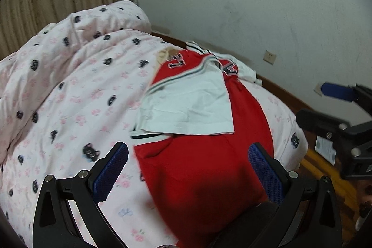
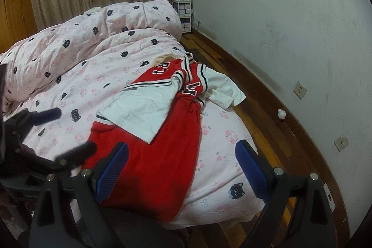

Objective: Fold clothes
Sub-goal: 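Lower the left gripper onto the white t-shirt hem and close it, then lift the white t-shirt off the red jersey with the left gripper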

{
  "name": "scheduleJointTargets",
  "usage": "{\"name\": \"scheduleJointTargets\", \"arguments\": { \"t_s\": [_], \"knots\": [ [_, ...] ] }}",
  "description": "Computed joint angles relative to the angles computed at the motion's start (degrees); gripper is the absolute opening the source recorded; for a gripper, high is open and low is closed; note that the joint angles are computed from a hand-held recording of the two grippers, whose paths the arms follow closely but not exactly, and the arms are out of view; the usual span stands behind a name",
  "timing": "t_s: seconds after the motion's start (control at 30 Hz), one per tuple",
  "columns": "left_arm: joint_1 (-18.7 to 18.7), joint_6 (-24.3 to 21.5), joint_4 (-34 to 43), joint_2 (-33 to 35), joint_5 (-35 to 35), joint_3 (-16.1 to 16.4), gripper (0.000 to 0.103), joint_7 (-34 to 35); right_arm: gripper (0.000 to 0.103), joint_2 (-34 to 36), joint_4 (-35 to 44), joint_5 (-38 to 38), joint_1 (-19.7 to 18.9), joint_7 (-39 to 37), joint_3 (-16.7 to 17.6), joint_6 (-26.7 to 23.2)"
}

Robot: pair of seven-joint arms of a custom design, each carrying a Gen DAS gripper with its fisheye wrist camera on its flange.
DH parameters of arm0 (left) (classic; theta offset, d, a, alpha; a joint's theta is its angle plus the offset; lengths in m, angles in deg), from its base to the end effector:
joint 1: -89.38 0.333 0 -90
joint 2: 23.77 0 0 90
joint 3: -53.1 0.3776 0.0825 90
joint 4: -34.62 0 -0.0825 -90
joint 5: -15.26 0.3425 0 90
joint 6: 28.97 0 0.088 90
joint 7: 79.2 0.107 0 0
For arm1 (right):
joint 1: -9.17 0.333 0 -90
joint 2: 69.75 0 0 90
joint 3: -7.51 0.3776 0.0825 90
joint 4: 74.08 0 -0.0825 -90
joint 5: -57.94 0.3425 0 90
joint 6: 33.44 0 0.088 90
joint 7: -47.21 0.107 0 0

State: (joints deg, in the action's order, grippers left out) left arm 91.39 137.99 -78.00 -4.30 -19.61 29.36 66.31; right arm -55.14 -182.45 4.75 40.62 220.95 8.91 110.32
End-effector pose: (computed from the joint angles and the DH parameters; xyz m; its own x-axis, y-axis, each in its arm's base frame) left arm 0.6139 -0.1736 0.4587 -0.6634 -0.7482 -0.0085 -0.5573 0.5016 -0.6617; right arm 0.5232 0.3435 0.4890 -0.2111 -0.9774 -0.0143 -0.7204 0.1654 -0.6735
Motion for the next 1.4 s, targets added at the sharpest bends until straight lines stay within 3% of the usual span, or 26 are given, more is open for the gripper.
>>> {"name": "scheduleJointTargets", "arguments": {
  "t_s": [0.37,0.47,0.53,0.67,0.73,0.87,0.93,1.07,1.17,1.23,1.4],
  "knots": [
    [-3.49,1.16,3.71,6.47,10.99,0.38,0.102,-2.79,0.094,0.77,-1.58,1.52,-1.43,0.35,-1.06,1.55],
    [-4.65,1.56,4.63,7.94,14.42,1.3,0.098,-5.07,0.094,0.83,-2.06,1.99,-1.84,0.32,-1.25,2.07],
    [-5.72,1.51,5.13,8.72,17.02,2.43,0.087,-7.07,0.094,0.85,-2.42,2.29,-2.13,0.37,-1.4,2.6],
    [-5.3,2.29,5.33,9.73,19.97,1.89,0.083,-9.49,0.094,1.01,-2.8,2.69,-2.5,0.23,-1.68,3.24],
    [-4.11,1.86,5.64,10.05,20.32,0.65,0.075,-9.99,0.094,1.07,-2.9,2.86,-2.58,0.14,-1.77,3.42],
    [-0.83,-0.97,7.29,10.81,18.38,-2.49,0.066,-9.79,0.094,1.24,-3.02,3.27,-2.69,-0.05,-1.9,4.05],
    [0.28,-2.51,8.3,11.21,16.81,-3.43,0.056,-9.51,0.094,1.26,-3.13,3.62,-2.8,-0.2,-1.93,4.63],
    [0.8,-5.64,10.37,11.81,14.07,-3.55,0.052,-9.03,0.094,1.34,-3.22,3.86,-2.65,-0.14,-2.14,5.11],
    [-0.09,-6.37,11.34,11.92,13.31,-2.46,0.035,-8.64,0.094,1.4,-3.22,4.06,-2.53,-0.19,-2.2,5.23],
    [-0.15,-7.51,12.14,12.07,12.5,-2.2,0.014,-8.51,0.094,1.43,-3.22,4.1,-2.42,-0.17,-2.24,5.2],
    [0.34,-10.91,14.23,12.66,9.52,-2.06,0.007,-7.29,0.094,1.32,-3.34,4.03,-2.29,-0.11,-2.27,5.25]
  ]
}}
